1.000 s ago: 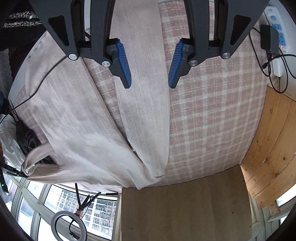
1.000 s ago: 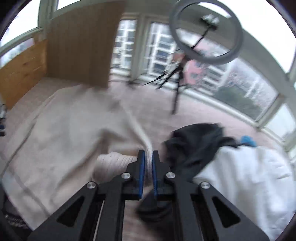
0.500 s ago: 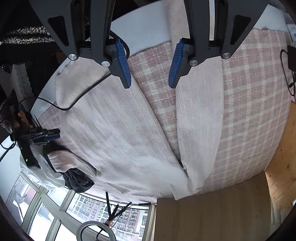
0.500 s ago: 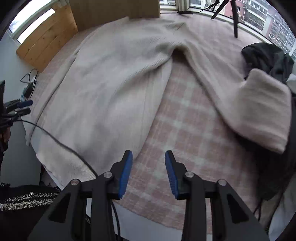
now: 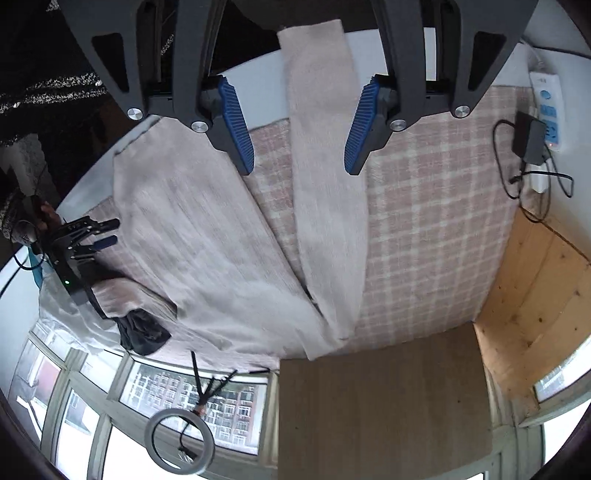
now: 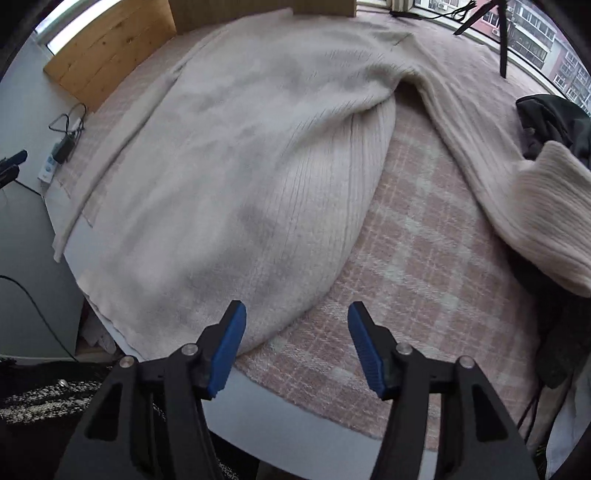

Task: Fold clothes

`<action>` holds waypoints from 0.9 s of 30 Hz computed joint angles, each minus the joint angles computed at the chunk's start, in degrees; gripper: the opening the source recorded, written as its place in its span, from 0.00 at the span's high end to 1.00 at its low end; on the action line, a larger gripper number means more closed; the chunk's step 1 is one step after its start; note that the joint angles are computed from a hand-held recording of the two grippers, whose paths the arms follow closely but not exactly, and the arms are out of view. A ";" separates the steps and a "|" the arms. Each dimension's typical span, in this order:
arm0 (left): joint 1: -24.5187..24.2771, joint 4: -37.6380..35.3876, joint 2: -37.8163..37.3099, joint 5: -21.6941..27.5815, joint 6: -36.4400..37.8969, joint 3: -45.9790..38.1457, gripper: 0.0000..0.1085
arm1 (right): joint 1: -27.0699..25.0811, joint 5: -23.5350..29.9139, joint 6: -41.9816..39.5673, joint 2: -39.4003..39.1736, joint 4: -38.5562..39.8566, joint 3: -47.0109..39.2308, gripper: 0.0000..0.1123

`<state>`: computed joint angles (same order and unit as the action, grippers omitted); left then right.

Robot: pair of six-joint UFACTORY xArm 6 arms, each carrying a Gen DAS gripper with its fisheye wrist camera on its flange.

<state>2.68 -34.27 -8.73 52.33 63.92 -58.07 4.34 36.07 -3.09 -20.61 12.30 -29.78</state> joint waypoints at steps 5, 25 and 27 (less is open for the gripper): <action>-4.39 0.24 -0.76 -2.09 0.76 5.03 0.55 | 3.78 -7.59 -7.84 1.94 5.52 -0.17 0.92; -21.95 -1.96 11.66 -5.86 -8.12 0.11 0.56 | -6.33 -11.12 -11.16 26.51 24.39 -31.02 0.93; -21.91 -3.18 14.30 -4.57 -10.36 -2.38 0.75 | -6.79 -9.96 -11.97 27.33 25.02 -31.86 0.93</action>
